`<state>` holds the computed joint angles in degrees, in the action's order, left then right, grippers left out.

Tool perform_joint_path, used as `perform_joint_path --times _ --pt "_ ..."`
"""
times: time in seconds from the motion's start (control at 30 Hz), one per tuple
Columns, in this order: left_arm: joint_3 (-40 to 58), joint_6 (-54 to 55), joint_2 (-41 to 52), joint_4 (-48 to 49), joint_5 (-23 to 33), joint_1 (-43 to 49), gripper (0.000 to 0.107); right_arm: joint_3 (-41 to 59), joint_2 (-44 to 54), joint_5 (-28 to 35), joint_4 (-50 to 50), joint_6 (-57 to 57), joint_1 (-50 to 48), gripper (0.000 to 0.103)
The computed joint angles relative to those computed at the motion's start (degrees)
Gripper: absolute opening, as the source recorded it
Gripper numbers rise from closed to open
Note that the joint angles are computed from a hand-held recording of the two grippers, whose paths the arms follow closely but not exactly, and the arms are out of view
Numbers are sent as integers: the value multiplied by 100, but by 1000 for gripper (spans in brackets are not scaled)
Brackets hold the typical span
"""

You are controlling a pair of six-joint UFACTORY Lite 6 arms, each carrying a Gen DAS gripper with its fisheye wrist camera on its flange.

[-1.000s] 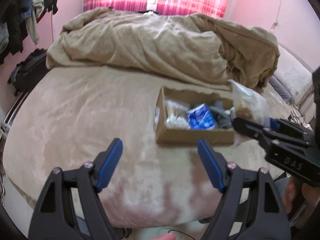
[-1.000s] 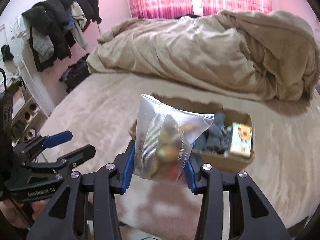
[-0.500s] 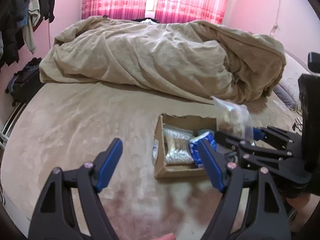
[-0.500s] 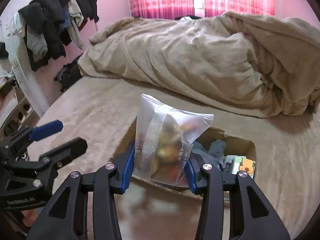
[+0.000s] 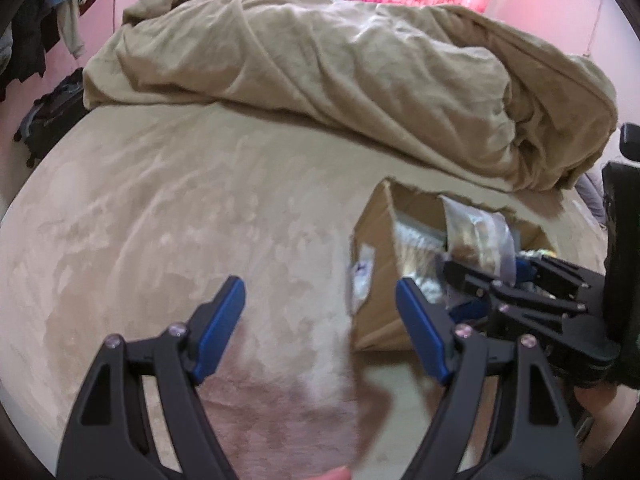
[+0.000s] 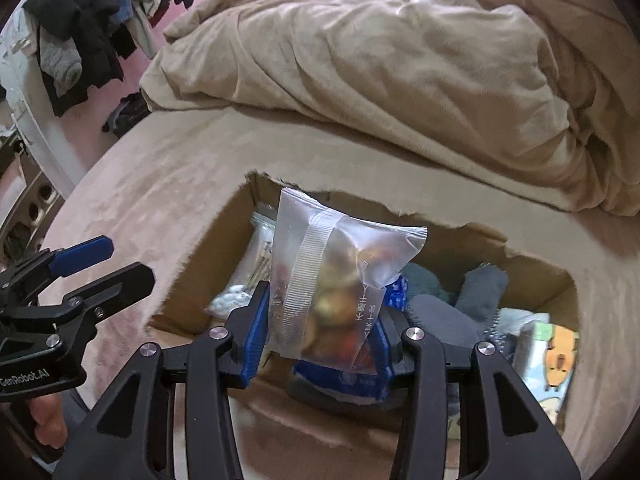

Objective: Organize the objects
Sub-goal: 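Carry the snack bag over the box with the right tool and lower it, then open the right tool to release the snack bag and withdraw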

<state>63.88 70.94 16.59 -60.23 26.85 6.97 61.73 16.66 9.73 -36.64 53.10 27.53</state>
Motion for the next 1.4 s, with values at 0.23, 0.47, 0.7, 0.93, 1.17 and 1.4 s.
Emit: perform_joint_path --times 0.23,0.47,0.7,0.93,1.17,1.4 --pt "-182 130 20 -131 -103 80 79 -123 23 -92 -1219 1262 120 67" --pt "-734 71 -691 -66 113 227 79 -555 -623 232 -2062 2208 386 74" --pt "-1540 -268 -2204 375 564 405 79 -1280 -2000 891 -1498 1913 806 74" --pt "-2043 -880 -3868 987 1381 512 79 -1944 -3761 2137 -1172 2034 1591 74" --pt "-2456 -1661 -5530 1521 2220 629 79 -2377 -5244 3692 -1113 2517 2797 74" --pt "-2935 -1861 -6841 1697 3236 1219 79 -2808 -6203 5549 -1432 3762 4757 74"
